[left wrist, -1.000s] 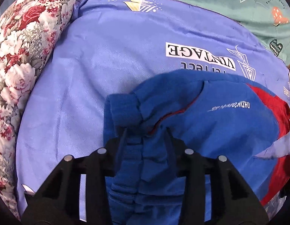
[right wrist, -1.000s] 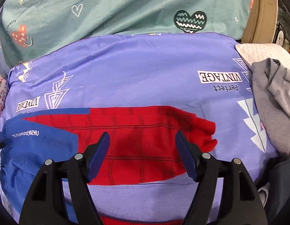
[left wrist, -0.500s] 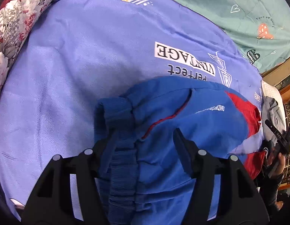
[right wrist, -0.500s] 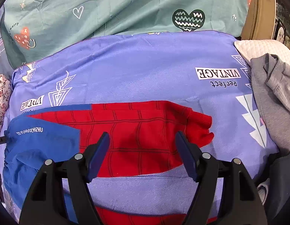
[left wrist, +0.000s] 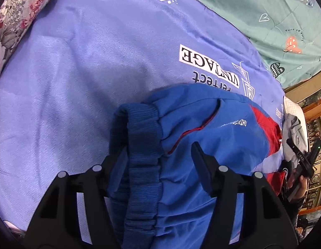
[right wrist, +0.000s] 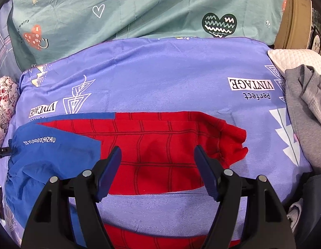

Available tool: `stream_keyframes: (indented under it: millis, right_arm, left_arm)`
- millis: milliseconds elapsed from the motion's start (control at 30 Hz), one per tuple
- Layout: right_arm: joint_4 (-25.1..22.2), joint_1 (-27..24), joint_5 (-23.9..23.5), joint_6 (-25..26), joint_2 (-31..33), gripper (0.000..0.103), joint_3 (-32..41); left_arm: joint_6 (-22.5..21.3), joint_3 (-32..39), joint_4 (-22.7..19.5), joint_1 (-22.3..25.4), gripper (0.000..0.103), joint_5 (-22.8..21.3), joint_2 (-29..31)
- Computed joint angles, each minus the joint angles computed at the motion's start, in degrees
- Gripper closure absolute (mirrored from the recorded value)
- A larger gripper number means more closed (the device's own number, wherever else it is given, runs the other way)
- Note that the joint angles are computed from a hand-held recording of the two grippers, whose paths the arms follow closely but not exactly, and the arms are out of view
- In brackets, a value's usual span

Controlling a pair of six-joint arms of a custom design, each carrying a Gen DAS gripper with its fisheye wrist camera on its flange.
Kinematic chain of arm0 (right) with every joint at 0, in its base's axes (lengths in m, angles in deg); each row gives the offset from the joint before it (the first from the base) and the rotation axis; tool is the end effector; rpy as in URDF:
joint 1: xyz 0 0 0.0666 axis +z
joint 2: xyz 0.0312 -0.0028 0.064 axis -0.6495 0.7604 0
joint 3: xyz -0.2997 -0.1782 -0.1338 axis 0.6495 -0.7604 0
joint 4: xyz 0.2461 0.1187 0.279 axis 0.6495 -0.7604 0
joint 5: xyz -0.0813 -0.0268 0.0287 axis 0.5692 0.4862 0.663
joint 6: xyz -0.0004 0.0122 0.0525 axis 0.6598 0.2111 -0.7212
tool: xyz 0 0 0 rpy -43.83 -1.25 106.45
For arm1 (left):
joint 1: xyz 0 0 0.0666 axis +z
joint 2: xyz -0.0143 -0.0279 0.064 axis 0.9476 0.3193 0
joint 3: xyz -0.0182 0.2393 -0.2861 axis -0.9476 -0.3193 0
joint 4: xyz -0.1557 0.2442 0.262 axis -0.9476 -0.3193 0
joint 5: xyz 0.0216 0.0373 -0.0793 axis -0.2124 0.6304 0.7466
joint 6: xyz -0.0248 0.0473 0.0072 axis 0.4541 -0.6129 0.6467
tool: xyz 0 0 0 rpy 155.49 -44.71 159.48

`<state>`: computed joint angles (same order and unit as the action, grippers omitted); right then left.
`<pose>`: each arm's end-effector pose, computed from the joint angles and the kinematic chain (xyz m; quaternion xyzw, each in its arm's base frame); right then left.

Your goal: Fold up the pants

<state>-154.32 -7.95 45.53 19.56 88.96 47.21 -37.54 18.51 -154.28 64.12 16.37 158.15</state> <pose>0.2708 0.1513 0.4092 0.2138 0.9194 -0.0441 0.3272 0.5403 -0.0873 0.3653 0.1251 0.9471 -0.2606 0.1397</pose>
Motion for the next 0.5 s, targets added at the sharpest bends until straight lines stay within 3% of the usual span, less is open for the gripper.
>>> stream_keyframes:
  millis: [133,233,367,433,500]
  right_arm:
    - [0.4,-1.0,-1.3,1.4,0.8,0.030,-0.3]
    - [2.0,-2.1,-3.6,2.7,1.1,0.030,-1.0]
    - [3.4,-2.5,-5.0,5.2,3.2,0.030,-0.4]
    - [4.3,-2.6,-5.7,6.9,4.8,0.030,0.3]
    - [5.4,-2.5,-5.5,9.2,6.7,0.030,1.2]
  left_arm:
    - [0.9,0.5,-0.7,0.9,0.048,7.0,1.3]
    - [0.8,-0.8,-0.3,1.9,0.052,14.8,0.7]
    - [-2.1,-3.0,1.5,1.4,0.051,17.4,-1.5]
    - [-0.4,-3.5,2.7,1.6,0.044,19.3,-1.4]
    - [2.0,-4.2,4.1,2.1,0.043,22.7,-1.2]
